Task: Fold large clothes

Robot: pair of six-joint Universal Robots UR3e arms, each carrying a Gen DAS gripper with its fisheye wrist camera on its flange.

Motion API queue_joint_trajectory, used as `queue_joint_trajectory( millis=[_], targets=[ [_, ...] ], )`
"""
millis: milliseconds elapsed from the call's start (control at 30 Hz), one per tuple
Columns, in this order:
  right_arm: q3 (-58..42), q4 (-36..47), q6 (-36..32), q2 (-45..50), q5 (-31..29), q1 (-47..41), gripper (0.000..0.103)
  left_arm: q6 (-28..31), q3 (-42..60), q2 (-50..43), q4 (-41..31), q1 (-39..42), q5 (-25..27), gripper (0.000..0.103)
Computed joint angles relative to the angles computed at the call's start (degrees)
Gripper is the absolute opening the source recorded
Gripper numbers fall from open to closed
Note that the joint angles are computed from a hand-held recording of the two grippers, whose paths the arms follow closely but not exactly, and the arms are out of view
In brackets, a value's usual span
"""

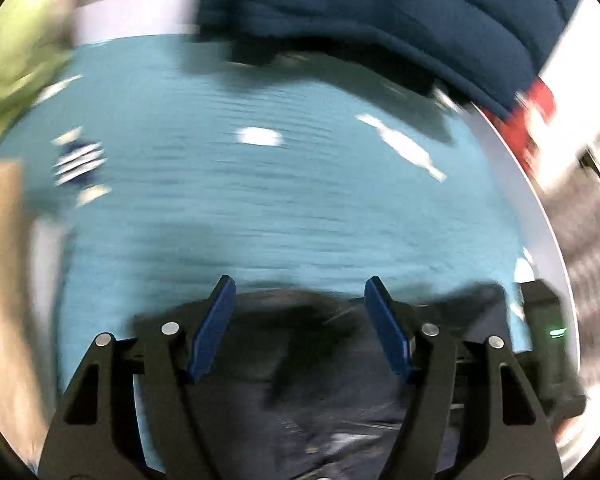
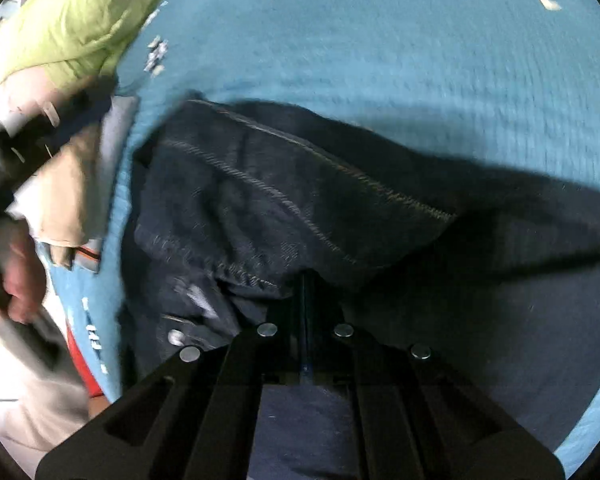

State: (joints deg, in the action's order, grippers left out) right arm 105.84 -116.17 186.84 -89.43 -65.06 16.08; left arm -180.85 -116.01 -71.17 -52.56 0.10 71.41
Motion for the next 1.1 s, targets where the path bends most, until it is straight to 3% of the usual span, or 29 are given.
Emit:
queue_joint_trajectory(
  millis=[33,67,100,133,167,267,333,400,467,500,567,600,667,733,767,833,900,1000,1033,1100],
  targets=[
    [2.0,-1.3,0.4,-1.1,1.5,-1.3,0.001,-0.4,1.1,-2.9,0.7,-1.3,0.1,0.067],
    [3.1,-1.3,-0.1,-2.2,2.3,-2.2,0.001,-1.7,3.5,-8.2,0.3,-4.3,2.5,0.056],
    [3.9,-1.0,0.2,-3.6,2.3,-2.8,0.001,-3.2,4.5,-12.2,0.2,-7.4,7.0,0.051],
    [4.0,-0.7,0.9,-4.4,1.4,-3.0,0.001,-4.9,3.1,-13.8,2.7,-10.0,11.3,0.051],
    [4.0,0.1,1.9,-6.1,-0.2,-3.0,0.001,-5.1,0.7,-12.9,5.1,-10.9,12.3,0.051],
    [8.8,-3.8,3.6,-16.0,2.7,-5.7,0.004,-6.2,-10.9,-3.4,11.6,-9.8,10.5,0.051],
    [9.7,-12.4,9.7,-18.1,-3.6,-3.0,0.004,-8.8,-18.0,1.1,17.4,-7.4,7.8,0.051],
    [9.2,-18.6,12.5,-14.1,-7.9,0.1,0.004,-12.5,-21.7,1.8,22.5,-7.0,6.8,0.051],
    [6.6,-18.9,15.9,-4.2,-11.2,3.2,0.003,-15.5,-24.0,-1.7,28.0,-8.0,7.0,0.053],
    [8.1,-21.9,17.7,-1.9,-14.3,4.6,0.000,-16.6,-25.2,-5.1,34.0,-10.1,9.6,0.053],
    [14.7,-33.8,20.4,-0.5,-14.0,3.8,0.000,-18.0,-23.6,-9.8,38.1,-15.7,16.3,0.053],
    [17.1,-35.5,22.0,-1.9,-11.4,1.8,0.000,-18.8,-22.4,-11.2,38.3,-17.3,18.3,0.053],
    [20.5,-36.1,22.5,-4.4,-6.8,-2.0,0.000,-18.6,-22.2,-12.3,38.9,-15.8,16.8,0.054],
    [19.6,-33.6,24.1,-5.3,-6.1,-2.7,0.000,-17.6,-21.8,-12.8,38.7,-14.6,16.2,0.055],
    [17.9,-31.0,24.0,-5.7,-8.0,-1.8,0.000,-17.8,-20.7,-13.7,38.3,-15.4,17.2,0.055],
    [9.7,-25.6,23.7,-1.3,-18.4,5.2,0.000,-18.4,-19.2,-15.7,38.7,-16.6,18.8,0.056],
    [6.6,-26.7,26.6,1.0,-24.6,10.2,0.007,-19.0,-19.7,-15.6,39.5,-16.4,18.6,0.056],
    [12.0,-43.4,24.3,0.5,-25.0,12.3,0.003,-19.3,-21.5,-15.3,42.1,-14.4,15.8,0.057],
    [10.0,-44.3,23.0,3.1,-26.7,13.6,0.003,-19.4,-22.0,-15.5,43.3,-14.2,15.6,0.057],
    [5.2,-42.9,21.2,10.6,-24.3,12.7,0.000,-19.4,-22.0,-16.0,44.0,-14.7,16.2,0.056]
  ],
)
